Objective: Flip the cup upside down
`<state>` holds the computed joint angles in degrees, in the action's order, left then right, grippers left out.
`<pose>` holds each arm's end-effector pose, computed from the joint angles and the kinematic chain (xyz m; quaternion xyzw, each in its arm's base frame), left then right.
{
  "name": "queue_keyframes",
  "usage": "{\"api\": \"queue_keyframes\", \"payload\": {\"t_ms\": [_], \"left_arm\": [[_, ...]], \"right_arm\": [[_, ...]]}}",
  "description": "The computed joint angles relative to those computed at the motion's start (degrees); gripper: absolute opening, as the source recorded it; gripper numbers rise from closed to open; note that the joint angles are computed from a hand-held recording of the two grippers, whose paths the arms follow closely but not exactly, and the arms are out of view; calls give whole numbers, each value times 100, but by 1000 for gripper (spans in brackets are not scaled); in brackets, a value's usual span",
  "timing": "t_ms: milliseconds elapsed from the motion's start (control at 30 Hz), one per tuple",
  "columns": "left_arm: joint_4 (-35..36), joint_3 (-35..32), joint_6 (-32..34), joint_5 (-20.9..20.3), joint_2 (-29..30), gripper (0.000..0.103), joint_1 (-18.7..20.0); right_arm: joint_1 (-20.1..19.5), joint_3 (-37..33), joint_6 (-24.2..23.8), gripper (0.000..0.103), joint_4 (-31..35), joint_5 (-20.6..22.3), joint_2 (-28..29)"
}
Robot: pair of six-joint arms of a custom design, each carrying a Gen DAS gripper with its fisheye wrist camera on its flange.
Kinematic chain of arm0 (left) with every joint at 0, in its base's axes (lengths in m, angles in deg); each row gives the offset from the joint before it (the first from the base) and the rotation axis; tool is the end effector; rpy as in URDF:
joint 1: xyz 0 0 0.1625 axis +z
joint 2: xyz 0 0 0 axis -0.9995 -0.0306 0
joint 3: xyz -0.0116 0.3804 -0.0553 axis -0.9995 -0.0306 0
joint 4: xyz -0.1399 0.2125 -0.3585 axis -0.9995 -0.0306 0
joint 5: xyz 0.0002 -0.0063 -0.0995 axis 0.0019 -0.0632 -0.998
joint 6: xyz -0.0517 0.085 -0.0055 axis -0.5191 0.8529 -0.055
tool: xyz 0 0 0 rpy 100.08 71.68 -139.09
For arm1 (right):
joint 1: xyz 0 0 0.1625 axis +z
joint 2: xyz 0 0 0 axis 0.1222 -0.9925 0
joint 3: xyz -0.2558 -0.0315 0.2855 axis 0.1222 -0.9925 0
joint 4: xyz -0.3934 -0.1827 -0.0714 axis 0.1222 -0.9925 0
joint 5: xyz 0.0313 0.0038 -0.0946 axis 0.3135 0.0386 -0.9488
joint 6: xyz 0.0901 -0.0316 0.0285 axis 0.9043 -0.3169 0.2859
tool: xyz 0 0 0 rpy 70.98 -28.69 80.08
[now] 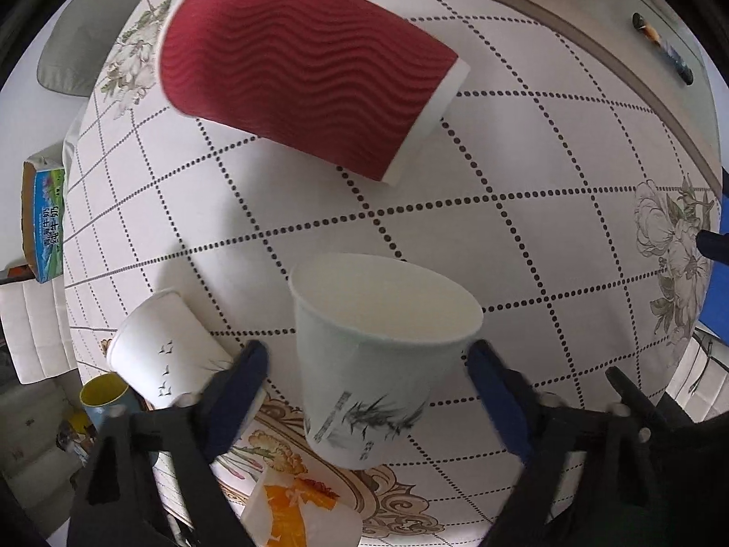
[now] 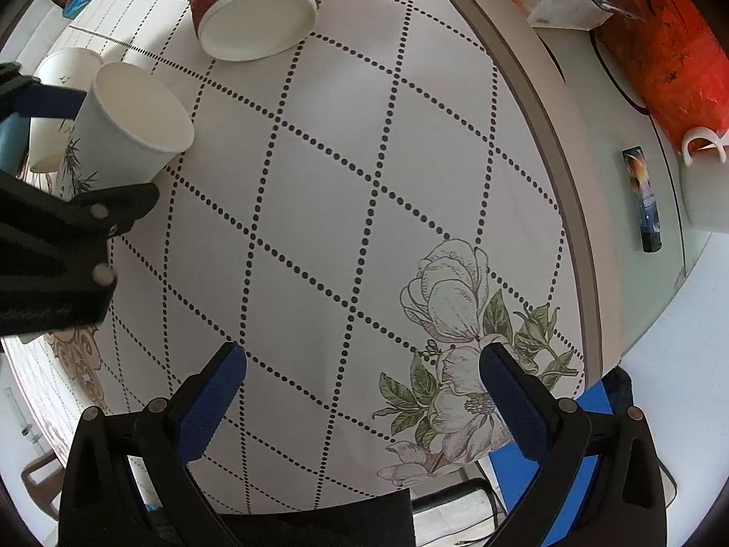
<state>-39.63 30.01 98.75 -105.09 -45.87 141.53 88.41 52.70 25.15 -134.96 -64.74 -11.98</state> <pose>-0.2227 -0.6402 -0.0051 0.5555 0.6838 0.2627 0.3935 0.1203 -0.5280 0.0730 -0.2935 -0.8874 0.0448 0.3527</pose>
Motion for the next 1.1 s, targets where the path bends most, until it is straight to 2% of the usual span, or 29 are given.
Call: {"api": "queue_keyframes", "payload": {"t_ms": [100, 433, 733, 867, 1033, 1100], "left_arm": [[126, -153, -139, 49, 145, 64, 65], [-37, -294, -501, -19, 82, 62, 197], [511, -799, -1638, -604, -254, 62, 390], [683, -830, -2153, -819, -593, 62, 491], [558, 222, -3180, -1117, -1563, 62, 342], [553, 440, -3517, -1155, -1801, 62, 356]], "right_arm": [[-26, 44, -7, 103, -5, -18, -54], [-59, 343, -82, 103, -121, -118, -310], [185, 637, -155, 103, -194, -268, -493], [366, 693, -287, 103, -169, -305, -573], [639, 783, -517, 103, -269, -298, -564], [772, 782, -611, 103, -297, -272, -508]]}}
